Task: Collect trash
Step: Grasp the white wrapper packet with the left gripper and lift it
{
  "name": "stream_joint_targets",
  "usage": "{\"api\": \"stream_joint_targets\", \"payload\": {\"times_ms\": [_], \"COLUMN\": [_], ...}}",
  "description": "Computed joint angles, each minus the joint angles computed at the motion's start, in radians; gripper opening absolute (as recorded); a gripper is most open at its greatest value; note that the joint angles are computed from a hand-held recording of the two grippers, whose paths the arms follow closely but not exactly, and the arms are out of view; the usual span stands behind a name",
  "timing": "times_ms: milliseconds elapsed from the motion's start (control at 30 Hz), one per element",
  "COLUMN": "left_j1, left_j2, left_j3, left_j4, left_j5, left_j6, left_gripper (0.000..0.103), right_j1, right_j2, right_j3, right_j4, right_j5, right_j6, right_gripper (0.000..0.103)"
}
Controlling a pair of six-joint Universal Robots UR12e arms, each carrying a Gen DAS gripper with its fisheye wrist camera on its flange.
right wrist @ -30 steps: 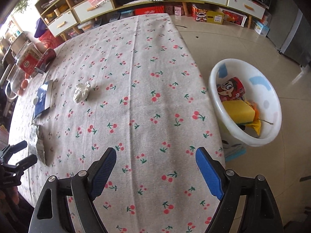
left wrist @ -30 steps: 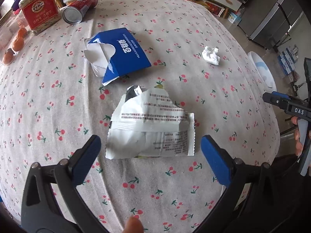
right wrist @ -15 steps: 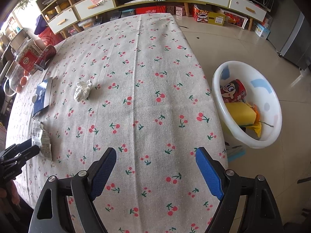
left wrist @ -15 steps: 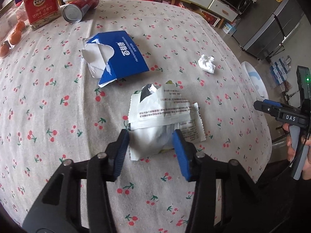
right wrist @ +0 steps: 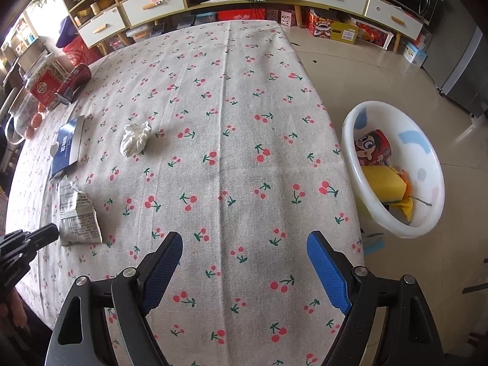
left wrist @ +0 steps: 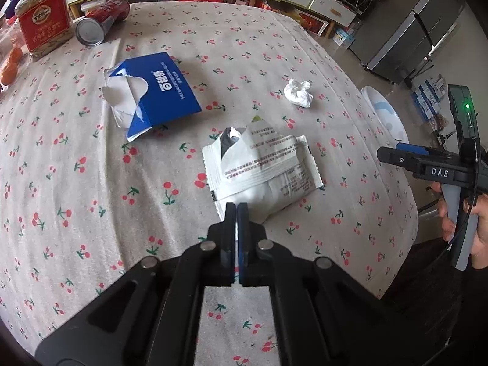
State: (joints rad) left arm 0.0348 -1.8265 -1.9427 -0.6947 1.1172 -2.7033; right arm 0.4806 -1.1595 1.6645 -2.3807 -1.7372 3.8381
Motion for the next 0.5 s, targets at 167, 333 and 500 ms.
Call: {"api": "stream_joint_targets", "payload": {"times_ms": [167, 333, 500], "left_j1": [-0.004, -0.021, -0.057], "left_j2": [-0.003, -0.027, -0.049], "left_j3": [0.003, 0.018, 0.018], "left_j4": [0.042, 0.093, 0.12], "left_j5": [-0.007, 0.0, 0.068], "left_j6": [-0.018, -0.043, 0.009], "left_gripper": [0.049, 0.067, 0.044], "right_j1": [-0.002, -0.003, -0.003], "right_j2": [-0.006, -0.009, -0.01], "right_j3": [0.008, 0.011, 0.013], "right_j4": [-0.007, -0.009, -0.008], "right_j5": [-0.002, -0.001, -0.001], "right_j6": [0.009, 0.007, 0.016], "right_gripper": [0.085, 0.085, 0.085]}}
